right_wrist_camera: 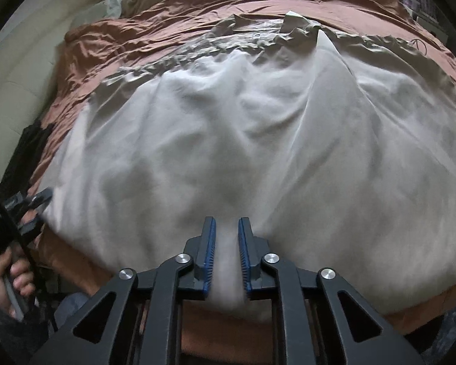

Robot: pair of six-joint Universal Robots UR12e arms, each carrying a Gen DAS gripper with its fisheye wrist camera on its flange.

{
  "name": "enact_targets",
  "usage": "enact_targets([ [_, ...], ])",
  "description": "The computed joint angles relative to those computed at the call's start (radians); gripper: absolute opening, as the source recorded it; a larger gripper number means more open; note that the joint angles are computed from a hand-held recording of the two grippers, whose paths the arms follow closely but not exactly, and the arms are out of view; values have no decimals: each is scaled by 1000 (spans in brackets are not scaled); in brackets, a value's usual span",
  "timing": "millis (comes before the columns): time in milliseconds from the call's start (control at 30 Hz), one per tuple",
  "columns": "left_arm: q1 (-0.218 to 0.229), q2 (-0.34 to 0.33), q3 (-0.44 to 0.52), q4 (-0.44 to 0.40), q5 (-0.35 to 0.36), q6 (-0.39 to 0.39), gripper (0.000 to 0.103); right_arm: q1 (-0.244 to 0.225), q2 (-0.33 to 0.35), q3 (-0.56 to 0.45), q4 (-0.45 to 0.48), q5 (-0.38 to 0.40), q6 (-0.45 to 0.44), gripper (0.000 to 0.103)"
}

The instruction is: Fold large clothes

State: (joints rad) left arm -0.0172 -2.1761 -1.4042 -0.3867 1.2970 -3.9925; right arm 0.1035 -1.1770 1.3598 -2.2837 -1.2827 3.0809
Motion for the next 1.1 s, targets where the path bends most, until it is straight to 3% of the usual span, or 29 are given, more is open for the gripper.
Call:
enact_targets([
  [200,-5,8,-24,65,25,-17,42,16,82,-122,40,-60,23,9],
  [433,-20,4,-2,19,83,-34,42,36,176,-266,82,-121,17,8],
  [567,-19,-7,12,-6,83,-59,42,44,226,-341,92,-146,11,8],
  [800,-30,-23,44,-38,133,-85,39,44,280,-415,103,-153,21,8],
  [933,-34,-18,51,-49,150,-59,27,34,256,-396,91,-127,15,8],
  [1100,-41,-7,55,-12,165,-39,20,20,165,-274,18,-71,-12,8],
])
